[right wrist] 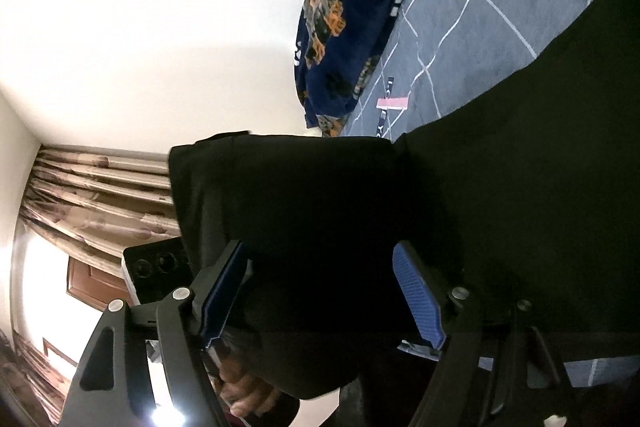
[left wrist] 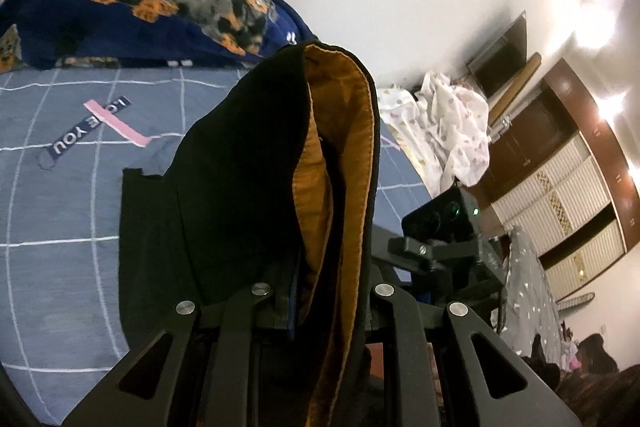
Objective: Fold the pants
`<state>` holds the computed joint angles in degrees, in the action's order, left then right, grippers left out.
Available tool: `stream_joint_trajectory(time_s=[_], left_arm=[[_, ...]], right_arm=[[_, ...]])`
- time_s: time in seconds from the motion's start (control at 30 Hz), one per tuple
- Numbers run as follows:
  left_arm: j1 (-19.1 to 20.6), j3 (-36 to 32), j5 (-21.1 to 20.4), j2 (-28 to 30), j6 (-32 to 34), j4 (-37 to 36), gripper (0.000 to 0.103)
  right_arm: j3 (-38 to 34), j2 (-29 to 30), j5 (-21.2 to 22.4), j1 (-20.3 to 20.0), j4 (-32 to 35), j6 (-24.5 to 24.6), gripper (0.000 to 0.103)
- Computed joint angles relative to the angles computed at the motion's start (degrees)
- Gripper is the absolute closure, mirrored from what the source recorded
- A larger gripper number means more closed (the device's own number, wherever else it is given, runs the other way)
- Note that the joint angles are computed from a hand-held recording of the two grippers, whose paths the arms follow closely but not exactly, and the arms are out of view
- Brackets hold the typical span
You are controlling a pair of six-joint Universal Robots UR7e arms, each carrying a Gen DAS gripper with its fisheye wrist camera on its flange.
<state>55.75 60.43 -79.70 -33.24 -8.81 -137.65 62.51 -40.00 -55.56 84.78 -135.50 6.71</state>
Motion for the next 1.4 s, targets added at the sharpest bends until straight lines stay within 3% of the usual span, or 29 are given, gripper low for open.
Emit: stream_joint_trajectory(time_s=[0.7,1.4], left_arm=[[-0.4,-12.2,0.2,9.9,1.3,7.0,0.084],[-1.4,-16.5,3.6,14.2,3.9,10.8,0.081]], right_arm=[[0.7,-0.8,3.6,-3.3,-4.9,7.3,0.02],[1.6,-1.2,3.1,-4.4,-7.0,10.4,0.016]])
